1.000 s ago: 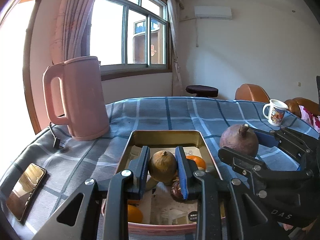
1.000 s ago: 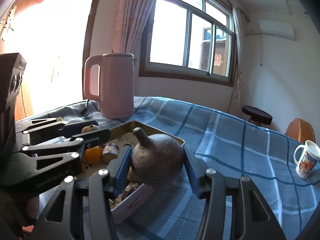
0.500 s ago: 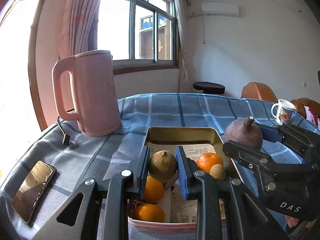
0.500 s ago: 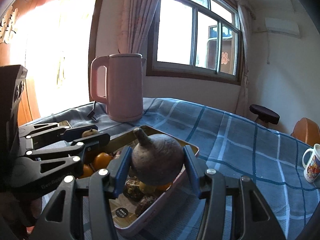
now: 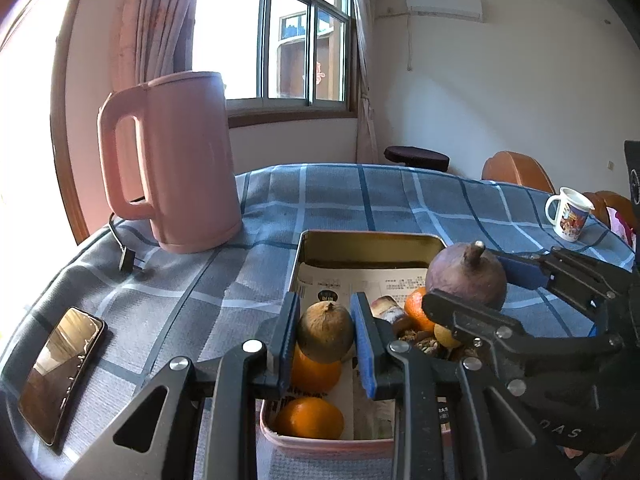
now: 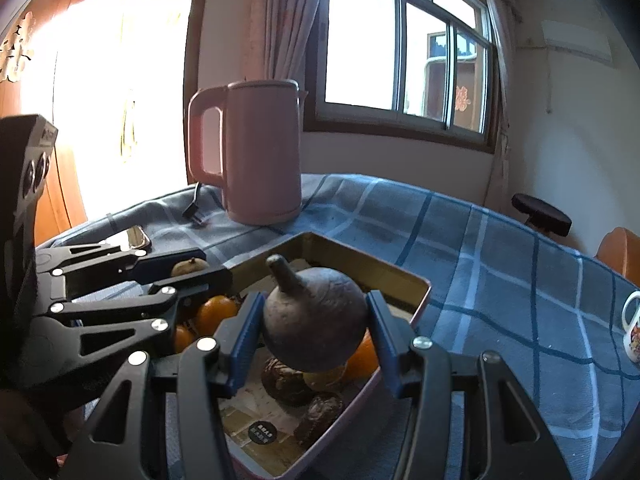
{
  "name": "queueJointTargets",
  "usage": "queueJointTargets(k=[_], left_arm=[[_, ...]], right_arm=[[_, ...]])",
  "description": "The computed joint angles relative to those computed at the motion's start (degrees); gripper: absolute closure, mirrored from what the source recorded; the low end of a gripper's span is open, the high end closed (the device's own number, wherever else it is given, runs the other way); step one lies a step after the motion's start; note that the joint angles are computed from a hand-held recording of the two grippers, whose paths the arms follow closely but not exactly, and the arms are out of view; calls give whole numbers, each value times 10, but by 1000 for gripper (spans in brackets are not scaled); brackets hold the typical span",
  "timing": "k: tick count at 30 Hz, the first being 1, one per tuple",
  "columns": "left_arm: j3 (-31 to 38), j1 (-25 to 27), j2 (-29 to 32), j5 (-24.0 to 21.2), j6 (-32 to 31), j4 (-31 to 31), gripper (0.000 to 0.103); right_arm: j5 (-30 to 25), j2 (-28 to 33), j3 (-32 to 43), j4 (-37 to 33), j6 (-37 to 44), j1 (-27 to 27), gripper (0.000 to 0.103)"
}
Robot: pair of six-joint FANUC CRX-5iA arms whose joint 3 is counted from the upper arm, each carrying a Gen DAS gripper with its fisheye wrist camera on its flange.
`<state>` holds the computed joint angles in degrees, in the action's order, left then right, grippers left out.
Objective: Organize fruits
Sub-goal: 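Open the right tool to drop the purple-brown fruit into the tin while the left tool releases the tan fruit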
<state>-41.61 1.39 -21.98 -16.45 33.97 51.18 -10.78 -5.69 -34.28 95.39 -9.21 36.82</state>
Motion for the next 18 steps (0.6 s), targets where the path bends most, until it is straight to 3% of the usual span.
queueJointTargets(k=[4, 7, 11, 12, 14, 16, 18], left_arm=[[20, 17, 12, -35, 30, -36, 75], [36, 27, 23, -60, 56, -68, 75], [46, 33, 25, -66, 93, -104, 75], [46, 34, 25, -67, 95, -107, 74], [37, 35, 19, -64, 81, -89, 70], [30, 38, 11, -51, 87, -86, 49], [21, 36, 2, -35, 80, -75, 36]], right_arm=[[-21, 10, 12, -121, 103, 34, 48], [-30, 13, 19, -175, 152, 50, 48], [-50, 21, 45, -334, 288, 85, 48], [-53, 22, 48, -348, 300, 89, 46], [-46, 17, 36, -295, 257, 80, 42], [-34, 11, 26, -258, 223, 69, 37], [-16, 2, 15, -231, 195, 57, 30]])
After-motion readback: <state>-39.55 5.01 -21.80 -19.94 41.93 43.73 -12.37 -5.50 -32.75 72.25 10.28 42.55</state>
